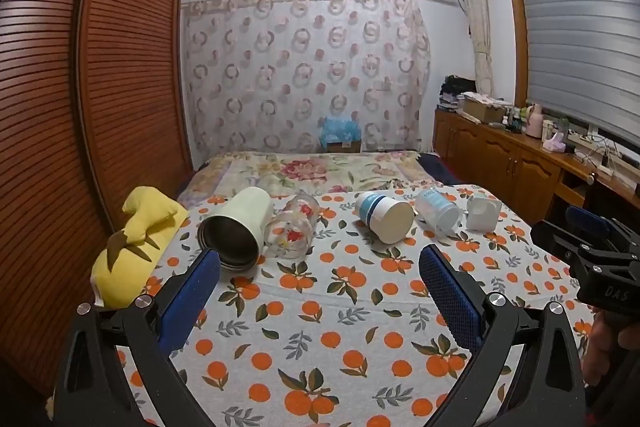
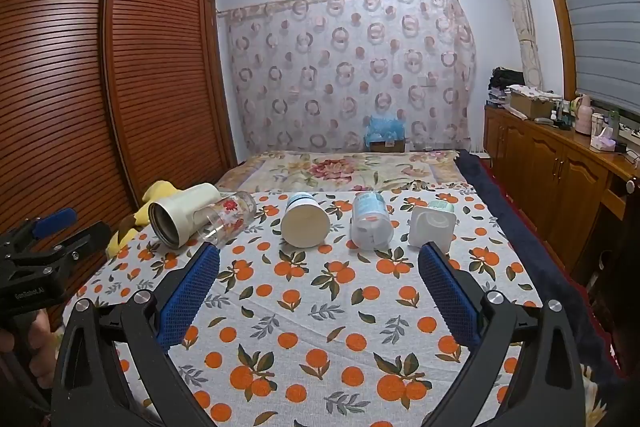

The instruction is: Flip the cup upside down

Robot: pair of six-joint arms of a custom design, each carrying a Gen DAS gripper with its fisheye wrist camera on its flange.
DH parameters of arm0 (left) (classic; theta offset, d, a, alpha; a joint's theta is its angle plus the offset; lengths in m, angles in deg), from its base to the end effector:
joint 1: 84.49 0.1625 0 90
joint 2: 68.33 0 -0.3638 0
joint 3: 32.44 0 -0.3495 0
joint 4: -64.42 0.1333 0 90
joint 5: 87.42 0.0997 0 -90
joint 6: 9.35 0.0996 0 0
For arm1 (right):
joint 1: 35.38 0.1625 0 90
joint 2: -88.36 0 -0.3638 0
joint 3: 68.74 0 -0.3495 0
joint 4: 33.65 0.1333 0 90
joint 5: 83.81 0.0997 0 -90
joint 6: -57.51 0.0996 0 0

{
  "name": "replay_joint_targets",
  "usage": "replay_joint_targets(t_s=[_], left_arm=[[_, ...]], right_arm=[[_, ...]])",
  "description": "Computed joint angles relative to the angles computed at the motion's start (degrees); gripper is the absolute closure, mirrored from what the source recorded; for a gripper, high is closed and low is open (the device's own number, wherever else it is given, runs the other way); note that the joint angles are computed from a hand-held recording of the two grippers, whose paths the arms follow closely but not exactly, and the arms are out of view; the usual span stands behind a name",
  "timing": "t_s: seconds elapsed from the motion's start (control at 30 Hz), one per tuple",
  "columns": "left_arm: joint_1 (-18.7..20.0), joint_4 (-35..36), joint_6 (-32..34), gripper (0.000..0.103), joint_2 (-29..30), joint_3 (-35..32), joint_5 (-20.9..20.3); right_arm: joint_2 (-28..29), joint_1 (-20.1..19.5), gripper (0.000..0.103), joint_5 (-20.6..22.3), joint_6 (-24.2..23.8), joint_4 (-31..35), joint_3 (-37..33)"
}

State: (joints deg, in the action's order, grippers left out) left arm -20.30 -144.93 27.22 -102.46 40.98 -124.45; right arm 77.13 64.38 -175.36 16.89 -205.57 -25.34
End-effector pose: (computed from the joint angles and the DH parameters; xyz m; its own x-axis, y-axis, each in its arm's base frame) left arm -0.0905 -0.6759 0.2331 -0.6656 -0.2654 -0.6975 0.5874 0.3903 -0.7090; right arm 0.2632 -0.7595 0.0590 -0.6791 -0.5277 0.5102 -0.7268 0.3863 -0.5679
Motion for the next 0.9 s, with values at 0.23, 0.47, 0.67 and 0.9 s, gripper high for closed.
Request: replay_joint_targets(t_s=[0.23, 0.47, 0.67, 0.9], left_arm=[[-0.2, -0.5, 0.4, 0.007, 0.0, 0.1, 0.1], [-0.7, -0.7, 0.7, 0.007, -0.6, 0.5, 0.4], [-0.8, -0.7, 0.7, 0.006, -0.6, 0.5, 0.4], [-0.8, -1.1, 0.9, 0.007, -0.5, 0.6, 0.3]], right_arm=[[-0.4, 0.0, 0.003, 0.1, 0.0, -0.4, 0.7], [-0.2, 0.0, 0.003, 0.2, 0.0, -0.3, 0.4], [-0.2, 0.0, 0.003, 0.2, 0.0, -0.3, 0.4], [-0.2, 0.0, 0.003, 0.2, 0.0, -0.4, 0.3]])
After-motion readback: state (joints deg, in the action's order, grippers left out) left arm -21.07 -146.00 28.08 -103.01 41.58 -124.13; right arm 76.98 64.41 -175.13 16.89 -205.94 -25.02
